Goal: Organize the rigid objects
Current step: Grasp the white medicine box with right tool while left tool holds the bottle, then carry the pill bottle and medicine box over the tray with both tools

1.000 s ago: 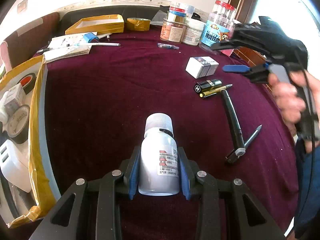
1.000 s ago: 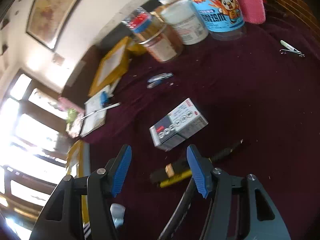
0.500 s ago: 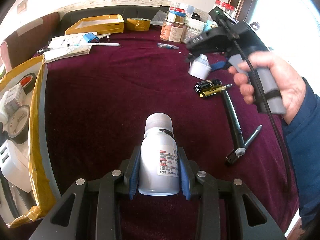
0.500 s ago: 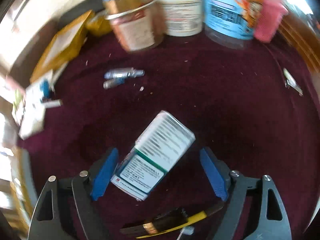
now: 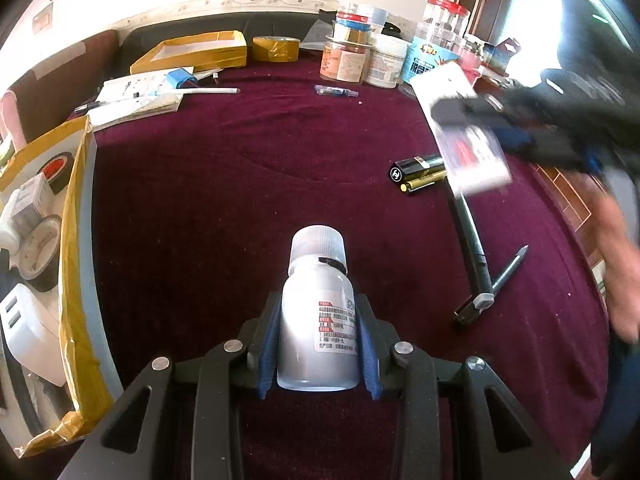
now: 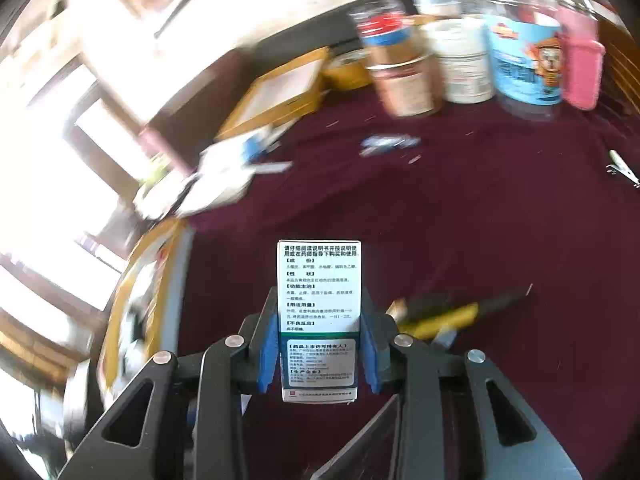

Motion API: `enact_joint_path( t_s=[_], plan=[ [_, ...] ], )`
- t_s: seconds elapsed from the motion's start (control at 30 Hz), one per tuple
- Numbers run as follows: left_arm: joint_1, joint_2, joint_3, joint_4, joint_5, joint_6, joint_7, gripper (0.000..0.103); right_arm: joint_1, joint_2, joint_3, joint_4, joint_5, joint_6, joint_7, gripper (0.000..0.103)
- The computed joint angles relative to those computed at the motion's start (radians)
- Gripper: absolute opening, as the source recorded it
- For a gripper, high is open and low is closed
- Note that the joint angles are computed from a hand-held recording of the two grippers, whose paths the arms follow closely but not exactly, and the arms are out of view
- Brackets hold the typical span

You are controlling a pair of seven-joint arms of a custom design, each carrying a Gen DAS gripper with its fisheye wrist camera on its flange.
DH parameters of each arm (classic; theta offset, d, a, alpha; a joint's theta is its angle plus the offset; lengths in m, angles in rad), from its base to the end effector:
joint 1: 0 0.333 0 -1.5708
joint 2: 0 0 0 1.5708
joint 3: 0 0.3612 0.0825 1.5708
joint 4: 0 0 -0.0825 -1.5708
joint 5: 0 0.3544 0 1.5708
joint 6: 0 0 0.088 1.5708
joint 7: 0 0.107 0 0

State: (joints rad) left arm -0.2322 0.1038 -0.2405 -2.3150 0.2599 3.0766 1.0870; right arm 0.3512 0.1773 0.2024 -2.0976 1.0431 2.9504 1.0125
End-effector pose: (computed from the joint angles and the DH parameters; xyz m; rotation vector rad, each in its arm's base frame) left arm 0.4804 -0.2652 0.4419 -1.6997 2.1498 -0.8588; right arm 0.5284 0.2523 0.4539 -1.7606 1.5506 -0.0299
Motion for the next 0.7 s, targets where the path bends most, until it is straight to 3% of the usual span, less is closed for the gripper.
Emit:
enact_joint_path(
  t_s=[0.1, 0.2, 0.23, 0.3, 0.37, 0.4, 0.5, 0.6, 0.7],
  plan=[
    [-0.045, 0.001, 0.053, 0.015, 0.121, -0.027, -0.095, 0.036, 0.032, -0.022, 0.009, -0.052, -0.031, 0.005, -0.006, 0.033],
    [-0.081, 0.002, 0.091, 0.041, 0.289, -0.076, -0.227, 0.036, 0.093, 0.002, -0.033, -0.082, -0.223, 0.055, 0.141, 0.033],
    [-0.082, 0.003, 0.091, 0.047, 0.323, -0.090, -0.254, 0.036, 0.133, 0.015, -0.079, -0.091, -0.351, 0.070, 0.253, 0.033],
    [-0.075, 0.004, 0.083, 0.055, 0.362, -0.106, -0.283, 0.036, 0.171, 0.044, -0.129, -0.081, -0.494, 0.062, 0.363, 0.033],
    [-0.069, 0.004, 0.075, 0.060, 0.387, -0.118, -0.302, 0.036, 0.263, 0.065, -0.235, -0.087, -0.692, 0.065, 0.525, 0.033],
    [-0.067, 0.004, 0.073, 0.062, 0.401, -0.123, -0.313, 0.036, 0.289, 0.065, -0.260, -0.104, -0.746, 0.082, 0.562, 0.034],
    [-0.062, 0.006, 0.067, 0.069, 0.430, -0.137, -0.340, 0.037, 0.454, 0.067, -0.445, -0.122, -1.009, 0.100, 0.753, 0.033],
    [-0.058, 0.007, 0.061, 0.073, 0.442, -0.143, -0.357, 0.037, 0.457, 0.060, -0.453, -0.144, -1.066, 0.127, 0.808, 0.034],
    [-0.061, 0.007, 0.060, 0.078, 0.467, -0.156, -0.381, 0.037, 0.396, 0.054, -0.393, -0.153, -1.072, 0.140, 0.813, 0.034]
  ],
)
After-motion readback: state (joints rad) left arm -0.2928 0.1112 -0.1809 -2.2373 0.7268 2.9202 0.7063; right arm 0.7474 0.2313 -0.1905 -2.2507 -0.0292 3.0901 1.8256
